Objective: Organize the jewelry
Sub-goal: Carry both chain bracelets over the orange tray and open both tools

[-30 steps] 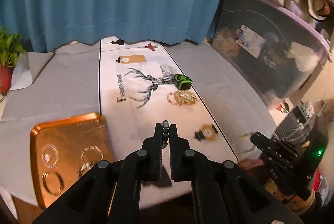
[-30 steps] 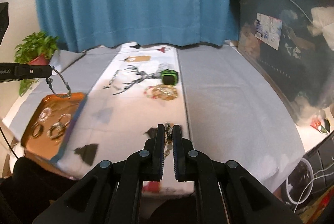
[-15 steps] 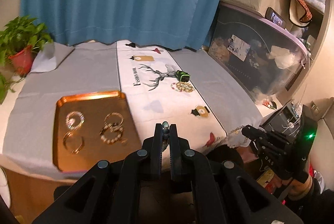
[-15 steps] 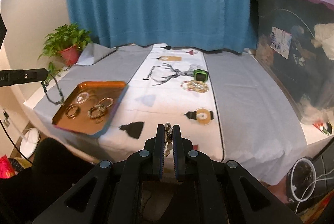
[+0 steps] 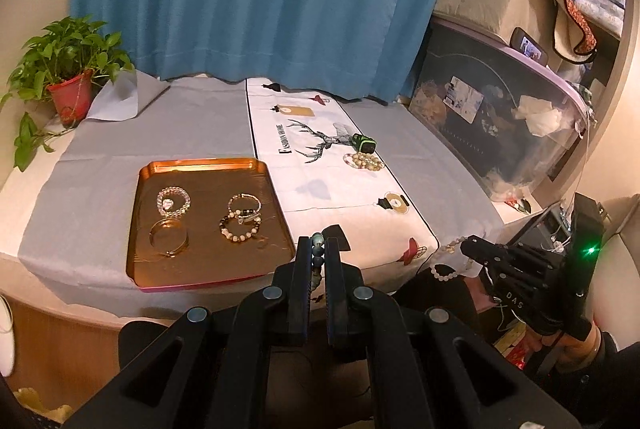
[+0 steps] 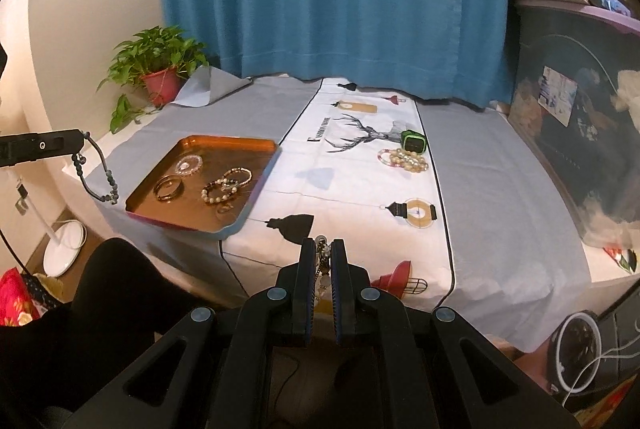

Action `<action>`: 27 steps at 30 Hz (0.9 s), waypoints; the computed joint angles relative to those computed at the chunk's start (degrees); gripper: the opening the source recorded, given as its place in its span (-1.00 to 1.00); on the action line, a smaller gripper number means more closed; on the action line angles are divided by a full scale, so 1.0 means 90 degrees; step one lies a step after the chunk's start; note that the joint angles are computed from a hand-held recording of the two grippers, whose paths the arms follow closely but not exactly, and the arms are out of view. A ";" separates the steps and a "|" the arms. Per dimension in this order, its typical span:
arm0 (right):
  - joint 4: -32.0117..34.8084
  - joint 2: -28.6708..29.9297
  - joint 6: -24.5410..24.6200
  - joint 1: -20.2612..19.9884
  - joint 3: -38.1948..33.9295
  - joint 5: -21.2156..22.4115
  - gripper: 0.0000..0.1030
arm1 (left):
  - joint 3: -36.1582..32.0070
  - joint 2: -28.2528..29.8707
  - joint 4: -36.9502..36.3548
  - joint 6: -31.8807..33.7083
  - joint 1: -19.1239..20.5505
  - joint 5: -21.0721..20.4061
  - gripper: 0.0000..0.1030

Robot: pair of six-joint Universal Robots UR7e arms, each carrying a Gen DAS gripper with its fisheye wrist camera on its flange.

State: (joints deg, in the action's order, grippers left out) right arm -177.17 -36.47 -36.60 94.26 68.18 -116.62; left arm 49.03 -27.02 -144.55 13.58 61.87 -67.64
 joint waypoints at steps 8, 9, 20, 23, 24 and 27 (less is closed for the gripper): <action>0.0023 0.0025 -0.0033 0.0051 0.0024 -0.0042 -0.85 | 0.0111 -0.0078 -0.0090 -0.0024 0.0020 -0.0072 -0.92; 0.0037 0.0032 -0.0036 0.0051 0.0010 -0.0038 -0.85 | 0.0111 -0.0080 -0.0093 -0.0024 0.0026 -0.0079 -0.92; 0.0277 0.0200 -0.0077 0.0098 -0.0238 -0.0140 -0.85 | 0.0032 -0.0046 0.0007 -0.0125 0.0099 -0.0094 -0.92; 0.0401 0.0277 -0.0075 0.0107 -0.0367 -0.0182 -0.85 | -0.0038 -0.0013 0.0085 -0.0155 0.0139 -0.0123 -0.92; 0.0432 0.0306 -0.0071 0.0116 -0.0403 -0.0201 -0.85 | -0.0056 -0.0004 0.0098 -0.0153 0.0155 -0.0129 -0.92; 0.0569 0.0388 -0.0068 0.0125 -0.0546 -0.0223 -0.85 | -0.0166 0.0047 0.0173 -0.0184 0.0202 -0.0137 -0.92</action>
State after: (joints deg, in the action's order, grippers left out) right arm -172.04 -32.98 -37.22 95.39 63.27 -118.63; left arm 47.53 -26.60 -143.00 11.92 63.69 -68.87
